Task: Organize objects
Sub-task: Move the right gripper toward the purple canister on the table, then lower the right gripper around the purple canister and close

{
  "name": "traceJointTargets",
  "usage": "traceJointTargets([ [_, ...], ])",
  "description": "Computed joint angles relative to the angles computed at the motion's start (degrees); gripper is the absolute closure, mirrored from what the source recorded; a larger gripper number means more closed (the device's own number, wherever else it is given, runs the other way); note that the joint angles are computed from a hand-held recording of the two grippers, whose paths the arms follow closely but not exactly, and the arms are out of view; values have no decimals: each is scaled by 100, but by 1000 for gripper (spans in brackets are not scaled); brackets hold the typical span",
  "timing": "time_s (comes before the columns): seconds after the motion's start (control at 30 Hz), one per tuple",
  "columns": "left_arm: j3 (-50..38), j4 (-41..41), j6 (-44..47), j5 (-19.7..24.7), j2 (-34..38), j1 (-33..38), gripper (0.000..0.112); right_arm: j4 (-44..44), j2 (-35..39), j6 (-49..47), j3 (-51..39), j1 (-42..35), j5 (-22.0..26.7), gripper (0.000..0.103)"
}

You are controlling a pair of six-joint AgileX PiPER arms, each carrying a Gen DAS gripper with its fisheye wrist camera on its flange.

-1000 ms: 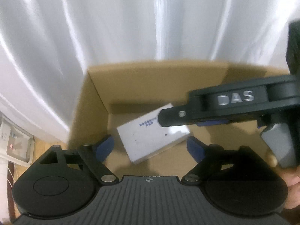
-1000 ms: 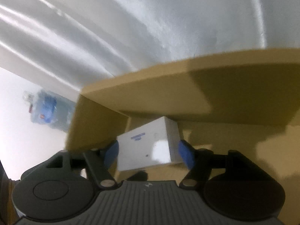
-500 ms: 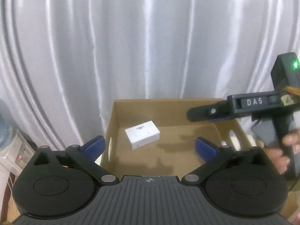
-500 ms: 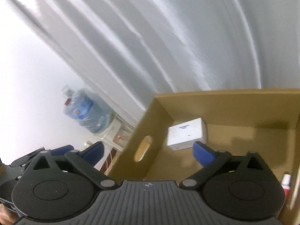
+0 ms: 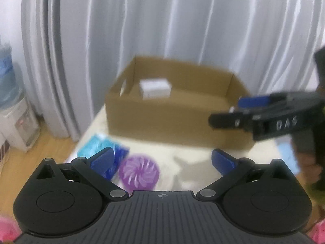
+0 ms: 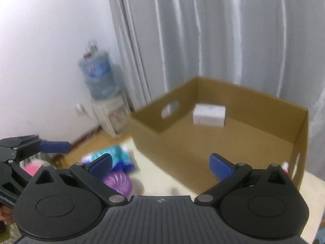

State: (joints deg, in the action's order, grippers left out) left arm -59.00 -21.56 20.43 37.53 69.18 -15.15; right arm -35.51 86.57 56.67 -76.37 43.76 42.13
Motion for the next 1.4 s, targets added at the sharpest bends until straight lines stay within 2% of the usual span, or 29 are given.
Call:
traceJointTargets([
  [0.13, 554, 1021, -476, -609, 60, -400, 10, -1046, 386, 892, -36, 546, 632, 0],
  [0.2, 781, 1180, -498, -842, 90, -460, 11, -1336, 464, 1178, -51, 808, 959, 0],
  [0.3, 1009, 1134, -371, -1121, 160, -462, 12, -1342, 751, 1233, -215, 843, 1142, 0],
  [0.4, 1193, 901, -39, -1357, 243, -421, 14, -1243, 774, 1391, -38, 728, 712, 0],
  [0.47, 1206, 864, 85, -1485, 377, -416, 17, -1060, 634, 1410, 259, 519, -35, 0],
  [0.57, 1177, 785, 177, -1543, 555, -395, 23, -293, 546, 1103, 499, 114, -1075, 0],
  [0.73, 1187, 222, 669, -1558, 734, -255, 31, 865, 904, 345, 308, -207, -1644, 0],
  [0.8, 1189, 143, 731, -1592, 805, -203, 35, 1570, 1019, -261, 271, -354, -1899, 2],
  [0.93, 1152, -294, 1132, -1528, 938, -23, 39, 3001, 1288, -1511, 144, -577, -2094, 12],
  [1.13, 1070, -680, 1454, -1374, 991, 115, 47, 4883, 1649, -2999, -48, -832, -2067, 37],
  [1.17, 1054, -697, 1451, -1346, 990, 120, 47, 5031, 1667, -3090, -55, -846, -2050, 39],
  [1.4, 966, -794, 1417, -1131, 964, 31, 48, 4614, 1561, -2578, 6, -824, -1902, 39],
])
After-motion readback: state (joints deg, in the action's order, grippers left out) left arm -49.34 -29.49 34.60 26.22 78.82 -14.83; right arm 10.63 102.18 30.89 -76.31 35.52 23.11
